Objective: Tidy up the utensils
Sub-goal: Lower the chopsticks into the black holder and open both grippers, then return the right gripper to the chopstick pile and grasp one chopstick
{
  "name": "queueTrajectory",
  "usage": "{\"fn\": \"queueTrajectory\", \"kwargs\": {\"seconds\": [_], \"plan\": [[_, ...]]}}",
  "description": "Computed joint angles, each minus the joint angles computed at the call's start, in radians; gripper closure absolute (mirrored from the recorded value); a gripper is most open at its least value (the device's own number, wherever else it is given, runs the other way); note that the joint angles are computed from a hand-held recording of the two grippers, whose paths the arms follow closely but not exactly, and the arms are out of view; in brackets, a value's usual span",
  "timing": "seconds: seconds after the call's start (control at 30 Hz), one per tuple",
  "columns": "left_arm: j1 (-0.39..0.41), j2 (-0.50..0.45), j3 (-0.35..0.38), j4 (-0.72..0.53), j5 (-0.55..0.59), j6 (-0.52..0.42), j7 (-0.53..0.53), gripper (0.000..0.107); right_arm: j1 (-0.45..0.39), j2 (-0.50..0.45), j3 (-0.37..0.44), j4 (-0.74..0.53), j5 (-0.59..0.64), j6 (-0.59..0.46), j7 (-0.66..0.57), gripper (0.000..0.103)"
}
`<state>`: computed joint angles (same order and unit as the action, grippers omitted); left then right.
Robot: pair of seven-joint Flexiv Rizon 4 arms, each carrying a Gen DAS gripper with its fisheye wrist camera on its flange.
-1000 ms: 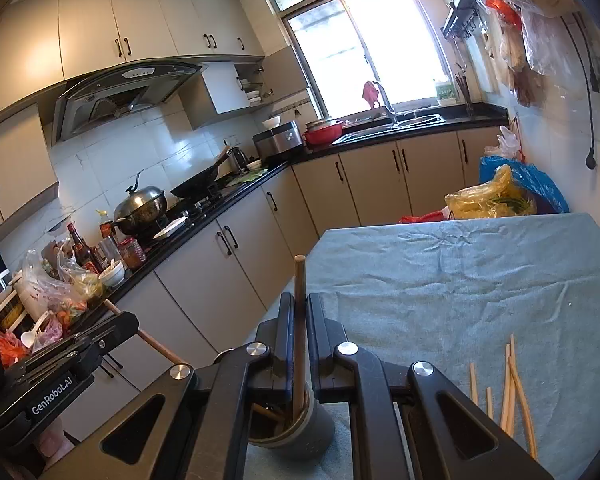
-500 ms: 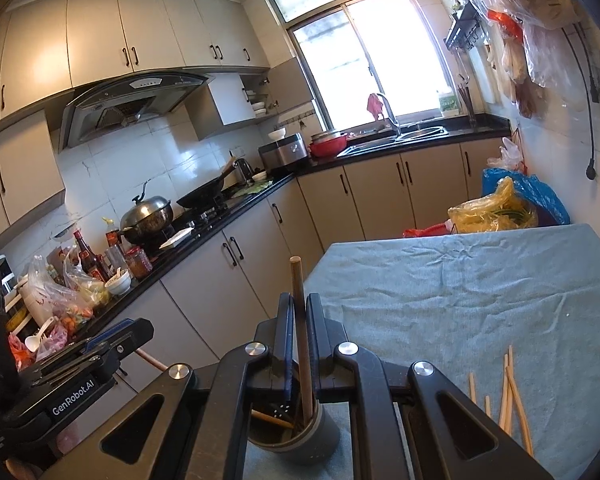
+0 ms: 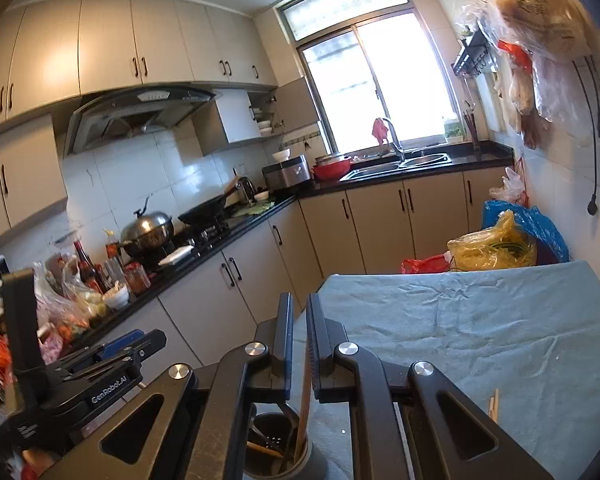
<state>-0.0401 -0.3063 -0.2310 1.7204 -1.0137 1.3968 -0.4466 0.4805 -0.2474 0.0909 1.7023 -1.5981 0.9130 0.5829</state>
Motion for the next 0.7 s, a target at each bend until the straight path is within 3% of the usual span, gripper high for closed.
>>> {"fn": "queueTrajectory", "kwargs": {"seconds": [0.13, 0.27, 0.43, 0.53, 0.7], "plan": [[0.005, 0.036, -0.017, 0.041, -0.086, 0.028, 0.081, 0.071, -0.008, 0.039, 0.015, 0.045, -0.017, 0.006, 0.043, 0.077], [-0.023, 0.094, -0.022, 0.091, -0.265, 0.067, 0.243, 0.066, -0.019, 0.102, 0.045, 0.114, -0.020, -0.017, 0.054, 0.076], [-0.102, 0.203, 0.007, 0.174, -0.554, 0.048, 0.533, 0.064, -0.041, 0.190, 0.094, 0.221, 0.061, -0.058, 0.004, 0.076], [-0.146, 0.254, 0.049, 0.235, -0.555, -0.011, 0.558, 0.063, -0.074, 0.252, 0.112, 0.311, 0.124, -0.025, 0.010, 0.076], [-0.220, 0.316, 0.116, 0.345, -0.435, -0.114, 0.507, 0.063, -0.117, 0.336, 0.147, 0.455, 0.262, -0.014, -0.008, 0.076]]}}
